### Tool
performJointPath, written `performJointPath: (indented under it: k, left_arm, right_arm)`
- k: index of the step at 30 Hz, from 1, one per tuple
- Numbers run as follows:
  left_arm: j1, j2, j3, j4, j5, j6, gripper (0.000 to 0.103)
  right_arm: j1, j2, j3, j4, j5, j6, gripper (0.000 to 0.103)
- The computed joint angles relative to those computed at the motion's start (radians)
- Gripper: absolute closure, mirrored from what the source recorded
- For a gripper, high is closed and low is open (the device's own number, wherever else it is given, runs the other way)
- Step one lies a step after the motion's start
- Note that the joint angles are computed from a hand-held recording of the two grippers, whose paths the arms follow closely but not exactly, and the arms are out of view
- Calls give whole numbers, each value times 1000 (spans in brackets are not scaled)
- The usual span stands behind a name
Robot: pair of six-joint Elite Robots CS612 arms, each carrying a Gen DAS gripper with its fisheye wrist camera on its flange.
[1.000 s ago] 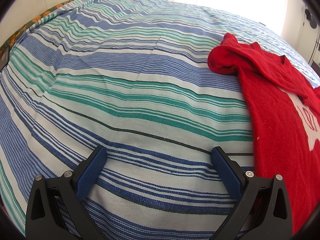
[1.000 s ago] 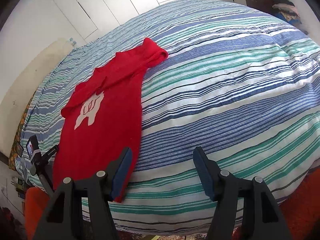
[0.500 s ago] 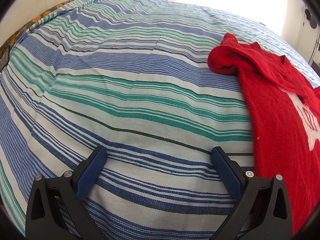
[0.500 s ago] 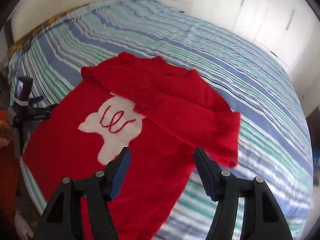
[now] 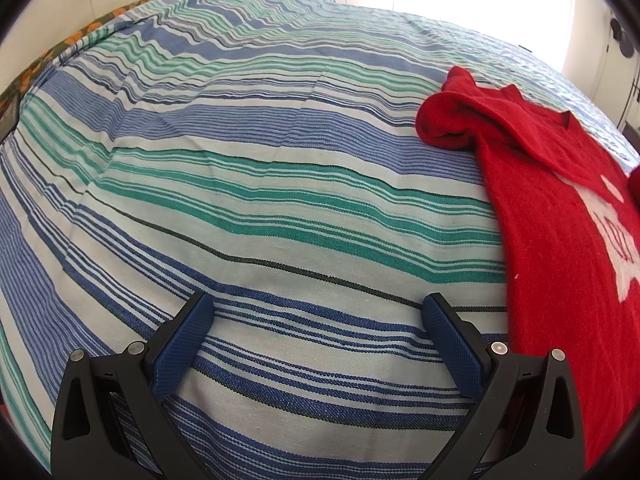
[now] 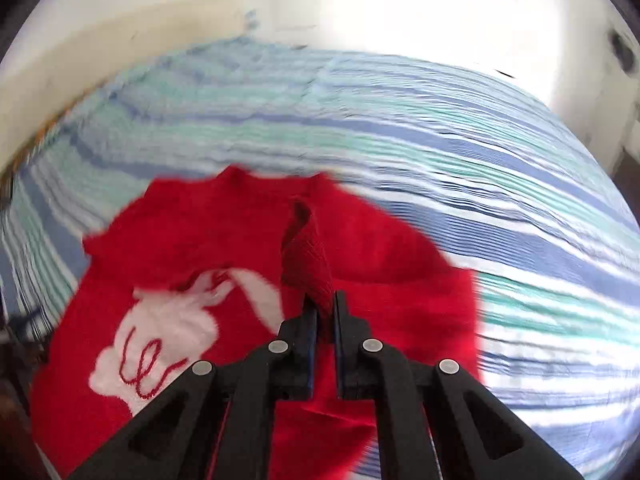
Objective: Fold small clothes
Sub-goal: 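Grasp a sweater sleeve with the right gripper, then lay the held sleeve across the sweater body and open the right gripper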
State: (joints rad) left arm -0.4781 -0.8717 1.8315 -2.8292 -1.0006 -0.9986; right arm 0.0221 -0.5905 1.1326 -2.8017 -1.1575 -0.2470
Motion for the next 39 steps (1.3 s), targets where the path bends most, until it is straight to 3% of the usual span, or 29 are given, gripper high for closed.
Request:
performJointPath:
  k: [3,5,8,12,15,18,24,26,27,30,32,34,36,37,38,39]
  left_arm:
    - [0,0,0,0,0,0,0]
    - [0,0,0,1,0,0,0]
    - [0,0,0,0,1,0,0]
    - [5,0,-1,-1,-12,2,0]
    - [5,1,0,-8,-11,3,0]
    - [6,1,-3,-3,-11,4,0]
    - [6,4,-6,2,-10,4,0]
    - [5,3,-4,-1,-8,-3,0]
    - [5,4,-3,-5,-6,-4,0]
    - [4,4,-2,-7,-4,-5,0]
    - [5,4,-4,1,-7,-5,0]
    - [9,2,-12,25,-19,-9,0]
    - [12,0,-21,52,-30,-10,0]
    - [15,-2,-25,65,-42,-8,0]
    - [21,-6,-28,75,-67,2,0]
    - [27,-11,-30,85,-97,20,0]
  right_arm:
    - [-105,-17,34,-53,-5,226,96]
    - [-152,-3,26,-26,-26,295,96]
    - [-191,21,20,-10,-28,365,96]
    - [-195,28,29,-42,-103,408,96]
    - [-196,8,72,-91,-210,522,97]
    - [-195,-5,102,-92,-282,574,97]
    - [-204,-10,122,-47,-296,673,94]
    - [-220,-24,152,-80,-280,729,78]
    - [-232,-30,165,-92,-259,749,77]
    - [-283,-19,172,-122,-31,818,68]
    - [-300,-8,159,-111,60,834,54]
    - [-303,5,126,-47,102,782,42]
    - [-291,11,90,32,76,670,47]
    - [-277,2,88,71,17,583,84]
    - [-260,-2,81,100,-79,503,98]
    - [-251,-3,85,91,-134,465,98]
